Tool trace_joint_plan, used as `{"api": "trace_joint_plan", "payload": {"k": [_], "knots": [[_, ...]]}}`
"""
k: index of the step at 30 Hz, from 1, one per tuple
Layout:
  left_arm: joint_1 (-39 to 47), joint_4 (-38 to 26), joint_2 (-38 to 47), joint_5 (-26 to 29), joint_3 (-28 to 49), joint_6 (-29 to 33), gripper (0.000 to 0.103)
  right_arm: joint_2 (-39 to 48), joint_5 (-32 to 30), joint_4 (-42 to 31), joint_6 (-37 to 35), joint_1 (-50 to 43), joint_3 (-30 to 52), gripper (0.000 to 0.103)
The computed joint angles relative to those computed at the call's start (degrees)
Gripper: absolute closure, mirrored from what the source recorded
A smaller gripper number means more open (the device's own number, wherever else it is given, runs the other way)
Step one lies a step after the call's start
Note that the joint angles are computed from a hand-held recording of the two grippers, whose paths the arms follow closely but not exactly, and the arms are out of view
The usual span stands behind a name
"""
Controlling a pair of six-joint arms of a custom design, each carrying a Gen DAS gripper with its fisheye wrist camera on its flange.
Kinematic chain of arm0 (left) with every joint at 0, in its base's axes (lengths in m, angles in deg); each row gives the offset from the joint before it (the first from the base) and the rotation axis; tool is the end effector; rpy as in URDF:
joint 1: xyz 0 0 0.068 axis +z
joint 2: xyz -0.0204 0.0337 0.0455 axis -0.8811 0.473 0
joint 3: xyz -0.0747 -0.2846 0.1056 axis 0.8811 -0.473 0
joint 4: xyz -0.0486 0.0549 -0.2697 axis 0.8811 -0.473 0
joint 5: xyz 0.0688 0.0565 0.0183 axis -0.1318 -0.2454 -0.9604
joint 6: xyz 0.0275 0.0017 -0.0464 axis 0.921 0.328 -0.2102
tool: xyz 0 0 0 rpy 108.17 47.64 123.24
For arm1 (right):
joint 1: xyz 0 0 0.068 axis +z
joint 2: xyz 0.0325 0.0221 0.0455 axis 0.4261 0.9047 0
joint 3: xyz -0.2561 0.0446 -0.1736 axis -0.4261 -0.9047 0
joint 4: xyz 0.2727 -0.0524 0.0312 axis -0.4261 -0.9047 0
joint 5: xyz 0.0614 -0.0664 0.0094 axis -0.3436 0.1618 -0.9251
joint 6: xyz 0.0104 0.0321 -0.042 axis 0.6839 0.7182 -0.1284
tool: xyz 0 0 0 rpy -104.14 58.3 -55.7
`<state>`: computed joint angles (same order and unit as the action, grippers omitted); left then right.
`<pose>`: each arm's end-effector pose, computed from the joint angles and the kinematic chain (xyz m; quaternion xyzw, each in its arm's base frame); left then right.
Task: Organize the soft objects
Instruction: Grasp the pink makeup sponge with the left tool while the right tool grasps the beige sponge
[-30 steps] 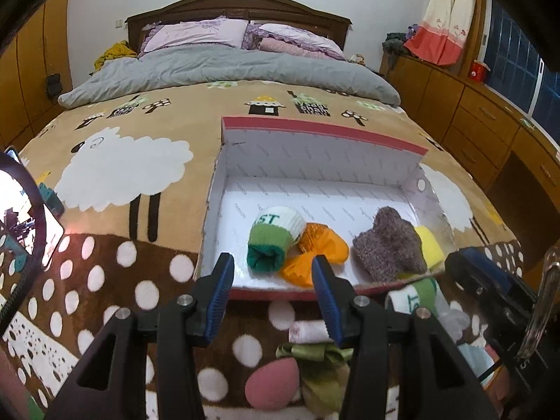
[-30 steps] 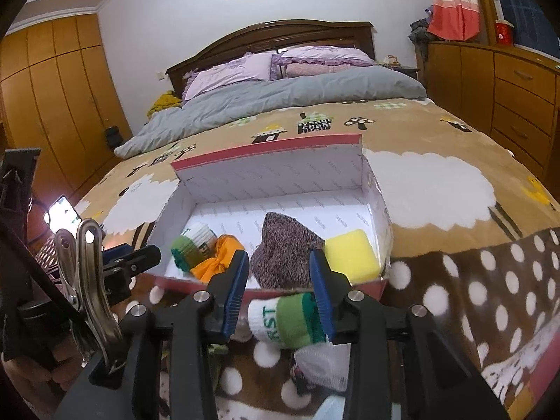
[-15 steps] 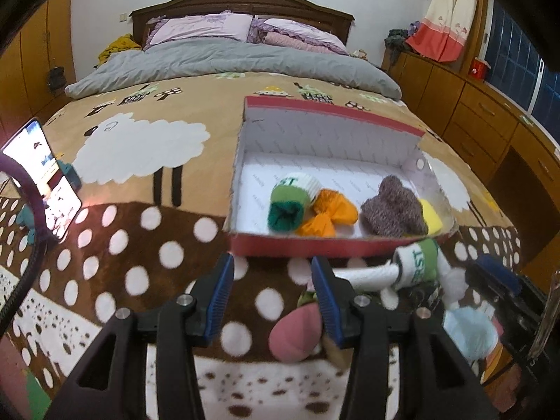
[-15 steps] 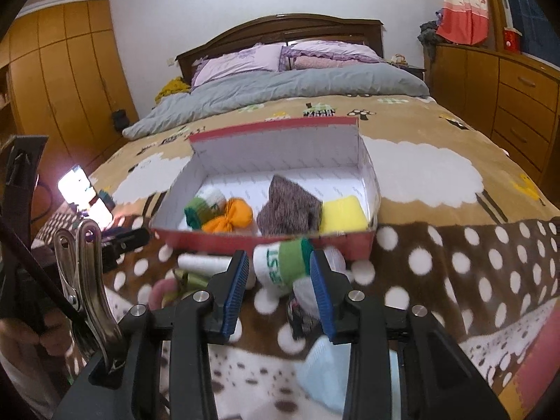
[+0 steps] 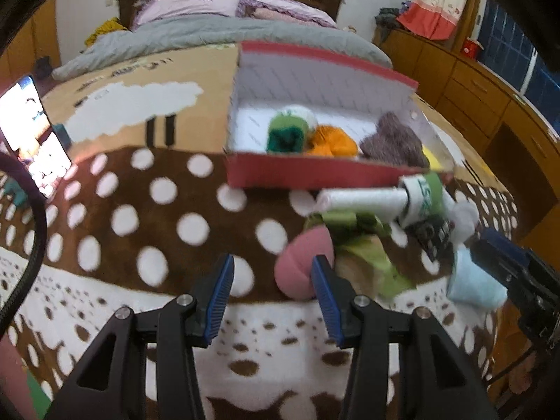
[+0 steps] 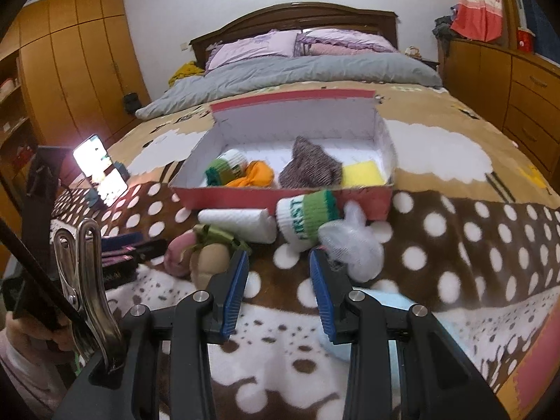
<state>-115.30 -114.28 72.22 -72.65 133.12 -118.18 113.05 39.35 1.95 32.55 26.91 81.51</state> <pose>0.2038 -0.2444 0.2114 -0.1550 0.9353 -0.0138 0.3177 0.2679 0.0261 0.2158 -0.2529 0.8796 0.2000 0.3497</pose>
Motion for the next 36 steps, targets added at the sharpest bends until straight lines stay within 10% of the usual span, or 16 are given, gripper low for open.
{"api": "trace_joint_plan", "payload": {"k": [15, 20, 36], "knots": [[1.26, 13.53, -0.36, 5.23, -5.36, 5.79, 0.057, 1.56, 1.88, -0.59, 1.60, 4.69, -0.08, 0.065], [1.02, 12.85, 0.19, 3.42, -5.02, 6.24, 0.071, 1.79, 2.73, -0.54, 1.90, 5.91, -0.08, 0.065], [0.42, 6.31, -5.92, -1.86, -7.78, 0.64, 0.071, 6.64, 5.84, 2.78, 3.14, 14.09, 0.03, 0.065]]}}
